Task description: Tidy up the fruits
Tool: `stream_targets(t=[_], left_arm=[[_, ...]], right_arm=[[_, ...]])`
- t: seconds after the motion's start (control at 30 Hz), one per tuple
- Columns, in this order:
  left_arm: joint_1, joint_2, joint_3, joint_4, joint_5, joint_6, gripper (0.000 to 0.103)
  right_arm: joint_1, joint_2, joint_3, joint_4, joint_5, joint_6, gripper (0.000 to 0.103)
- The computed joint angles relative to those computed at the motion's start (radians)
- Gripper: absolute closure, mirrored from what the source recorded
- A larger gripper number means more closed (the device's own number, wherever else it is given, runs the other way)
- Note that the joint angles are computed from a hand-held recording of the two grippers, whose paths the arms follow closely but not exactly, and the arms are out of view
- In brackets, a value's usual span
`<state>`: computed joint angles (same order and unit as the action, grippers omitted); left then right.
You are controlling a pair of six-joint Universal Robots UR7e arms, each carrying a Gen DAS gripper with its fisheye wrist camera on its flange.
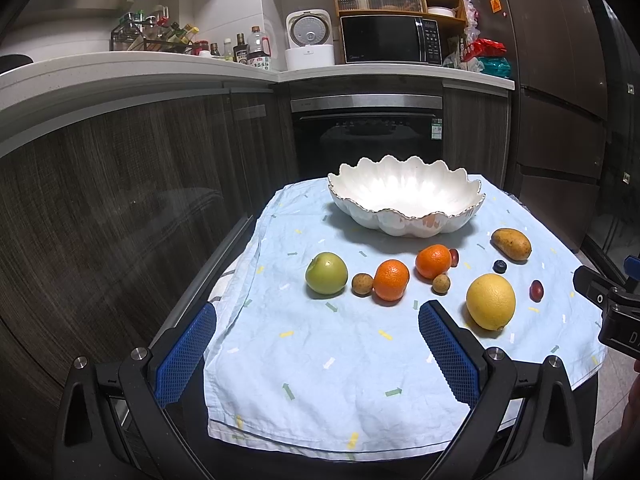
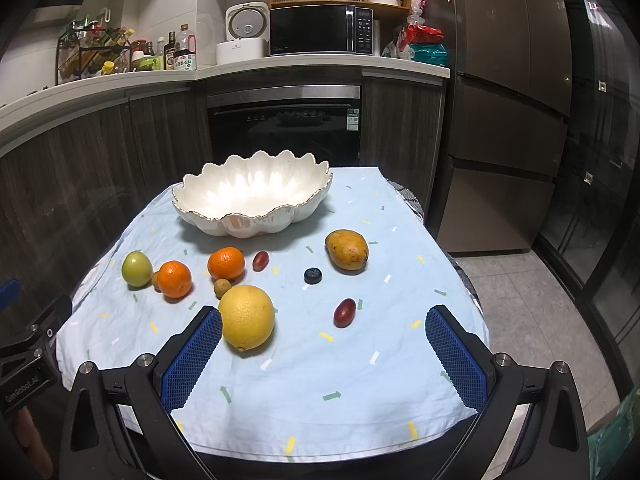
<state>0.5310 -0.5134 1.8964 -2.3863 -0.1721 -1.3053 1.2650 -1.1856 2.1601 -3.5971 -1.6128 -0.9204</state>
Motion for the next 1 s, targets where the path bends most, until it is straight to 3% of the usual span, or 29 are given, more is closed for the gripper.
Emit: stream_targets(t=[1.0], left_arm=[[0.0, 0.004, -0.003, -0.02, -0.004, 0.024, 0.0]], right_arm=[[0.0, 0.001, -0.002, 0.002, 0.001, 0.004, 0.0]])
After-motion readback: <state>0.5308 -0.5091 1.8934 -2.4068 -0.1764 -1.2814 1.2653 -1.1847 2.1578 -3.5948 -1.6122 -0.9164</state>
